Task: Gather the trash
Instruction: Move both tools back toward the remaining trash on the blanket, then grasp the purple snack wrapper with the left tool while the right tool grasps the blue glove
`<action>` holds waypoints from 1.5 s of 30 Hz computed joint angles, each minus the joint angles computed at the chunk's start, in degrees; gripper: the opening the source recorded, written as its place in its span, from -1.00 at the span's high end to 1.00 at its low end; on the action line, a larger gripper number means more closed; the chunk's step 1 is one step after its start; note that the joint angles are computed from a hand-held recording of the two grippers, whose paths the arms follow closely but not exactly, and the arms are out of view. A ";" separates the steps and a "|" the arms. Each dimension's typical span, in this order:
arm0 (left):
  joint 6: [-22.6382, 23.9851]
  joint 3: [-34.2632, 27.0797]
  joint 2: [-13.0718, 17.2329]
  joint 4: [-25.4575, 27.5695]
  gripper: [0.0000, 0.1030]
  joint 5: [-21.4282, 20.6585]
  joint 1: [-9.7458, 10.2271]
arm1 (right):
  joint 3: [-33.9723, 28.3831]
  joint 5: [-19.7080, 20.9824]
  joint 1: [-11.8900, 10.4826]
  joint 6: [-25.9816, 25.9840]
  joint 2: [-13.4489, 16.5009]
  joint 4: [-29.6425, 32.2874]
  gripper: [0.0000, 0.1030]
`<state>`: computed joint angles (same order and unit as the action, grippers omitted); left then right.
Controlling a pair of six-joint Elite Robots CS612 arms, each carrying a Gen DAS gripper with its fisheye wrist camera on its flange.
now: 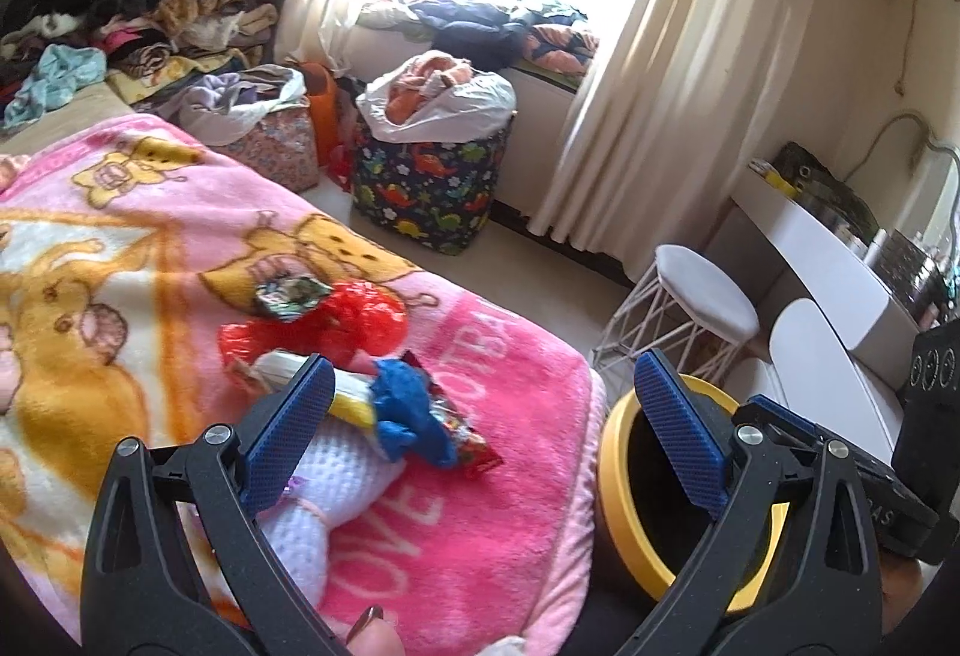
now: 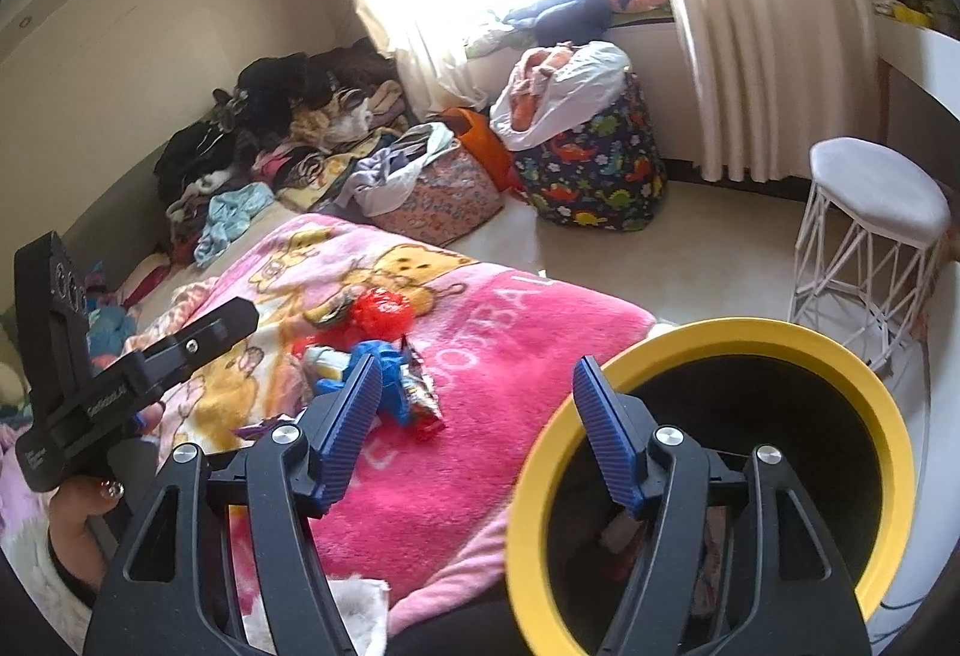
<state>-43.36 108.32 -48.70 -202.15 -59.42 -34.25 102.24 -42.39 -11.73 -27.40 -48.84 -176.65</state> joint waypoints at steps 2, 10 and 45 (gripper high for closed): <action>-0.69 0.57 -0.22 -0.15 -0.78 0.54 0.15 | 0.14 0.01 0.41 -0.98 -0.14 0.57 -0.24; -3.06 2.62 -1.01 -0.27 -0.78 2.23 0.75 | 0.34 0.43 1.93 -5.54 -0.56 3.52 -0.24; -13.94 4.45 0.33 5.38 -0.29 -5.41 6.47 | -5.40 -6.52 8.87 -14.28 3.68 14.58 -0.22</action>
